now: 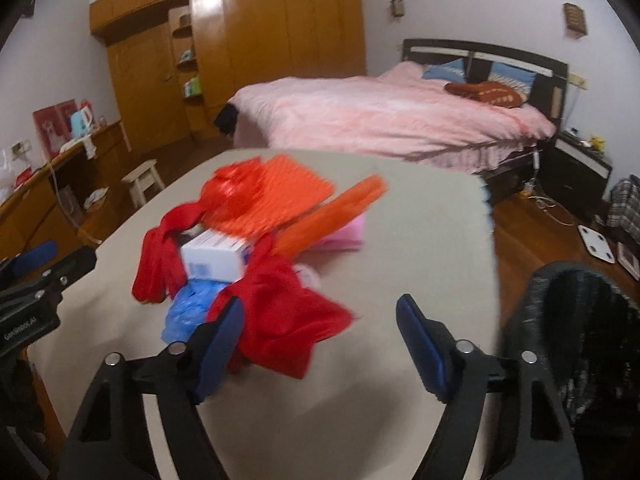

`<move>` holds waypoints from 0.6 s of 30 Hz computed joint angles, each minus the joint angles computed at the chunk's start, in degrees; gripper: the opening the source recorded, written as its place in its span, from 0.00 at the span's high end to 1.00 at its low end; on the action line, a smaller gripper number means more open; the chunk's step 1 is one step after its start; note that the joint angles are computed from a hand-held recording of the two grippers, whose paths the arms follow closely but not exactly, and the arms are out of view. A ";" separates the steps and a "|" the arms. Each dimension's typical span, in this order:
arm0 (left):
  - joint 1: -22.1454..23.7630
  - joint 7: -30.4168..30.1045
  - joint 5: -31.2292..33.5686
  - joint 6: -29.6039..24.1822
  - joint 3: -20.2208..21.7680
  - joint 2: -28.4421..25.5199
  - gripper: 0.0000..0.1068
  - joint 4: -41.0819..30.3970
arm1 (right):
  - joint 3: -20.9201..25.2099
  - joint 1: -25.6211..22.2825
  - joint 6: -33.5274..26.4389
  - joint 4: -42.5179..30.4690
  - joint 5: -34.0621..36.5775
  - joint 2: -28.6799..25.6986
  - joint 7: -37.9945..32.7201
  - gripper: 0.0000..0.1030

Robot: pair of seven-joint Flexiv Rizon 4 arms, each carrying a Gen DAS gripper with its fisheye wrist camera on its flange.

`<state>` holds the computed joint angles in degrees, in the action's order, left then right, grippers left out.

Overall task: Collect trash
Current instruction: 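Grasp the red glove with the right tool while the left tool grasps the blue bag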

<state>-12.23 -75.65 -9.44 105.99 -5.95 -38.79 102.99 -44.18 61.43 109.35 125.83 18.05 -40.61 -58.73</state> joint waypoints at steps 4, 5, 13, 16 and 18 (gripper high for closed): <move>0.45 -0.10 0.17 0.48 0.05 -0.40 0.23 -0.06 | 2.40 -1.73 -0.43 -2.22 -2.05 -1.23 -1.11 0.34; 0.23 -0.05 0.14 0.51 0.25 -0.55 0.23 -0.18 | 3.01 -2.23 -0.60 -2.85 -2.38 -1.58 -1.21 0.37; 0.54 0.24 0.43 -0.18 -0.56 -1.20 0.23 -1.16 | 19.92 -17.46 1.06 -5.50 -9.63 1.66 -3.45 0.90; 0.41 0.37 0.58 -0.39 -0.75 -1.25 0.23 -1.13 | 20.77 -17.43 2.18 -4.68 -7.88 2.59 -5.93 0.92; 1.02 0.43 1.01 -0.47 -1.79 -1.23 0.23 -0.88 | 21.00 -17.00 3.15 -3.70 -6.16 3.54 -6.69 0.92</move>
<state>-11.21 -75.22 -8.43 105.51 -7.73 -40.02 102.11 -23.18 44.43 112.50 122.13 11.89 -37.07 -65.42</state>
